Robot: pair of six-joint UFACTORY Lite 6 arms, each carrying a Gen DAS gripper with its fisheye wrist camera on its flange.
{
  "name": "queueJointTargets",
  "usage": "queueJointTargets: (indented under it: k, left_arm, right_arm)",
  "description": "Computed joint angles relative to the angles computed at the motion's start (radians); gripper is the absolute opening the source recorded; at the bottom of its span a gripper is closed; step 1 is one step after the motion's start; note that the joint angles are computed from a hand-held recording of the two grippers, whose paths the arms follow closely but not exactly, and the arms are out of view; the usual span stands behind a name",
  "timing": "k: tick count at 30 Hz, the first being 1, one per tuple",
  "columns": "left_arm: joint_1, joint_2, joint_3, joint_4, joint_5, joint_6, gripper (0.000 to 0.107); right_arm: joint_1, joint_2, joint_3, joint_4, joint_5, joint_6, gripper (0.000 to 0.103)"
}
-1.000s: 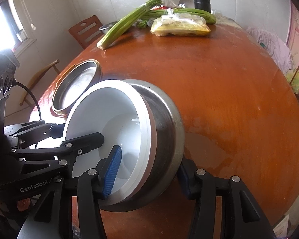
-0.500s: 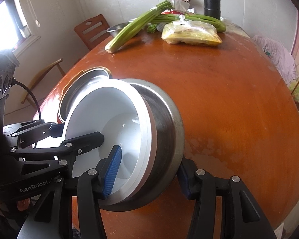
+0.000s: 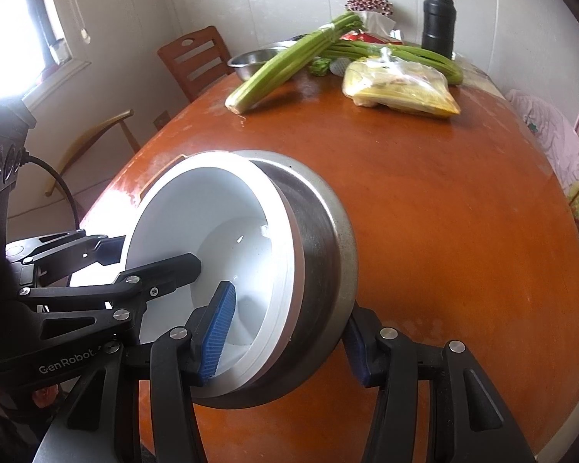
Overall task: Organize plates and bowls
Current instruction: 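Lift the steel basin with bowls and carry it toward the plate stack, then lower the steel basin onto the steel pan atop the plates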
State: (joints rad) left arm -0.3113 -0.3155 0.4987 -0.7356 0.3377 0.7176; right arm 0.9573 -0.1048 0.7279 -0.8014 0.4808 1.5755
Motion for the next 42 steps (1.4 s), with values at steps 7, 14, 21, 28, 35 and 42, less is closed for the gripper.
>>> queueJointTargets:
  k: [7, 14, 21, 28, 35, 42]
  left_arm:
    - [0.115, 0.003, 0.032, -0.037, 0.048, 0.096, 0.043]
    - [0.215, 0.025, 0.07, -0.079, 0.088, 0.184, 0.043]
    - [0.306, 0.075, 0.103, -0.138, 0.106, 0.283, 0.043]
    - [0.351, 0.145, 0.133, -0.183, 0.093, 0.349, 0.043]
    - [0.374, 0.216, 0.159, -0.223, 0.077, 0.402, 0.043]
    - [0.374, 0.268, 0.169, -0.258, 0.044, 0.447, 0.043]
  right_arm:
    - [-0.035, 0.112, 0.131, 0.035, -0.02, -0.099, 0.055]
    - [-0.052, 0.213, 0.262, 0.079, -0.02, -0.197, 0.055]
    - [-0.071, 0.314, 0.377, 0.13, -0.032, -0.3, 0.055]
    - [-0.081, 0.41, 0.472, 0.18, -0.041, -0.372, 0.055]
    - [-0.098, 0.485, 0.535, 0.25, -0.057, -0.452, 0.054]
    - [-0.111, 0.544, 0.581, 0.299, -0.062, -0.507, 0.054]
